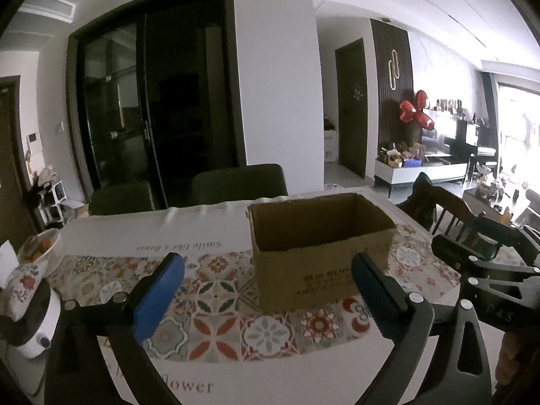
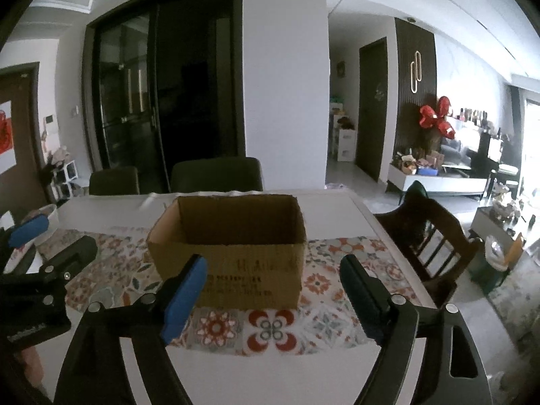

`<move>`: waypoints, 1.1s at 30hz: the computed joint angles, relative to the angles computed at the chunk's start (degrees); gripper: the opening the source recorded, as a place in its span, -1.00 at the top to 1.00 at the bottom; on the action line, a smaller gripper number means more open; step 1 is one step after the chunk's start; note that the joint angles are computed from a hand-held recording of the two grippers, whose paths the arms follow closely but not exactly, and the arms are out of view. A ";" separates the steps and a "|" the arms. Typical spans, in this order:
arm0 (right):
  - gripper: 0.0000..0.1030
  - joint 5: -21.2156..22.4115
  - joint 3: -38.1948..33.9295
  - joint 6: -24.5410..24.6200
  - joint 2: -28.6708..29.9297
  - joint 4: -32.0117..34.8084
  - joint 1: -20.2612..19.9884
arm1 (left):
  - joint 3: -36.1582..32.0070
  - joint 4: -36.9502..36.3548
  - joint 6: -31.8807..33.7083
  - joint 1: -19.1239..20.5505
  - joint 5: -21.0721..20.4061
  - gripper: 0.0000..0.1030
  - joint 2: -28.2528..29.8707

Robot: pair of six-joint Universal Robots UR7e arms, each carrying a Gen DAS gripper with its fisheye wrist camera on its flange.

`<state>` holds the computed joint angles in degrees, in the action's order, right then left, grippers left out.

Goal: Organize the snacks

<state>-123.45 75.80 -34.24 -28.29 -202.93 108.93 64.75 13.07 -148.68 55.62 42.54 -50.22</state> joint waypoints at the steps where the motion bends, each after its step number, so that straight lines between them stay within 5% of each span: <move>1: -0.65 -0.16 1.34 -0.33 -0.46 -1.18 0.19 | 1.23 -0.26 -0.25 -0.32 -0.37 -0.99 -0.70; 20: -0.66 -2.28 18.08 -0.51 -6.12 -13.45 3.09 | 20.76 -9.04 -2.71 -6.26 -8.55 -1.00 -12.34; 33: -0.66 -2.62 21.91 -1.00 -7.36 -16.53 3.95 | 24.09 -10.43 -2.03 -7.69 -9.29 -1.00 -14.51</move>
<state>-126.07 97.71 -35.24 -35.65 -219.46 112.88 88.84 2.64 -150.71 47.93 33.24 -64.73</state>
